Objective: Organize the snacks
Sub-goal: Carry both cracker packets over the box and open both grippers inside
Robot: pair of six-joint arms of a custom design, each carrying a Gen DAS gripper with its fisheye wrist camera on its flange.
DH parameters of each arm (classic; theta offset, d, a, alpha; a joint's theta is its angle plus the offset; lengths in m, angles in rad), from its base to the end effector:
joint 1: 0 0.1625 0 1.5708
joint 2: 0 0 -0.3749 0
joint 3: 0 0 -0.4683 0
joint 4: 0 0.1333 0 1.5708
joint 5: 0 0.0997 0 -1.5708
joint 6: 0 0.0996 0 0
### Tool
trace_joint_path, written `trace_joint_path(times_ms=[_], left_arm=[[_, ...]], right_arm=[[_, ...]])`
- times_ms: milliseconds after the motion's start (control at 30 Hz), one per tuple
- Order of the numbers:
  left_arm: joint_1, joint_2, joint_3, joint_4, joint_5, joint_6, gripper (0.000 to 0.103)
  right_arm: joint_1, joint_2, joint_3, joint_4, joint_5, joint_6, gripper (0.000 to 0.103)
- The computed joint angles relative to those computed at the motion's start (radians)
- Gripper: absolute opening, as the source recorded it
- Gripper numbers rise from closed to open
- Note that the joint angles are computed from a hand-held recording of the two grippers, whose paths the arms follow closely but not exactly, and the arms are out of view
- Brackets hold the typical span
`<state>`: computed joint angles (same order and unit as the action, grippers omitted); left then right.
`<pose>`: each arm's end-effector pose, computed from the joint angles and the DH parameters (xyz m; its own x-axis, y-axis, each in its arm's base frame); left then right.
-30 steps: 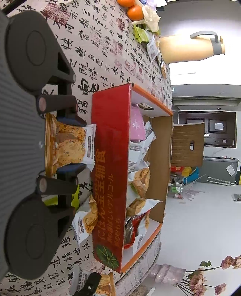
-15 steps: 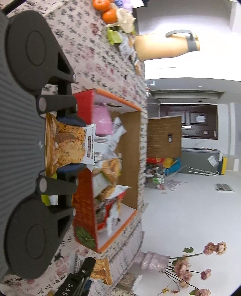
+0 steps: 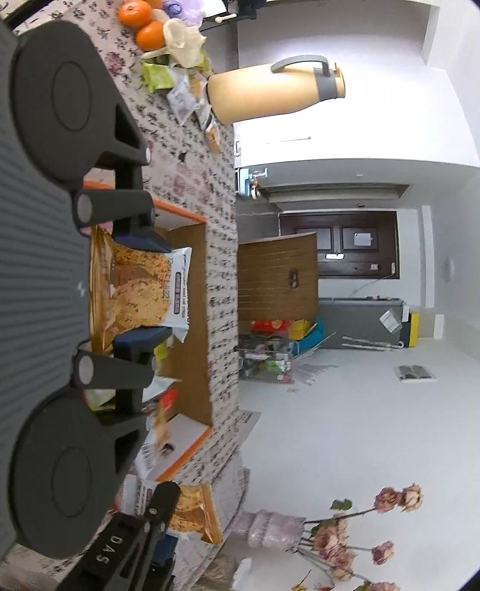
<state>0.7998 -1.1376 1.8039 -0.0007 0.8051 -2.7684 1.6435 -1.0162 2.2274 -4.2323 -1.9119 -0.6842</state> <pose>-0.2175 -0.5142 0.0906 -0.6783 0.2652 -0.6853 0.7277 0.3718 -0.5764 0.1337 -0.4589 0.1306 -0.7415 0.1279 0.6586 -0.6161 0.2590 -0.7439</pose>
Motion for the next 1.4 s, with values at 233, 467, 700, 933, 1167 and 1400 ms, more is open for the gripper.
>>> trace_joint_path(times_ms=[233,467,700,933,1167,1400], left_arm=[[0.022,0.052,-0.083,-0.021,0.008,0.008,0.042],[0.057,0.133,-0.183,-0.024,0.001,0.015,0.042],[0.105,0.162,-0.207,0.0,0.044,-0.015,0.042],[0.117,0.166,-0.207,0.032,0.068,-0.033,0.042],[0.106,0.135,-0.155,-0.067,0.036,-0.001,0.076],[0.098,0.1,-0.103,-0.164,0.021,0.031,0.103]], right_arm=[[0.015,0.032,-0.096,0.079,-0.005,-0.004,0.026],[0.015,0.08,-0.18,0.115,-0.01,0.0,0.026],[-0.013,0.112,-0.197,0.099,0.024,0.004,0.026],[-0.026,0.105,-0.188,0.14,0.011,0.017,0.026],[-0.027,0.095,-0.176,0.133,-0.009,0.031,0.039],[-0.028,0.105,-0.18,0.089,-0.026,0.054,0.103]])
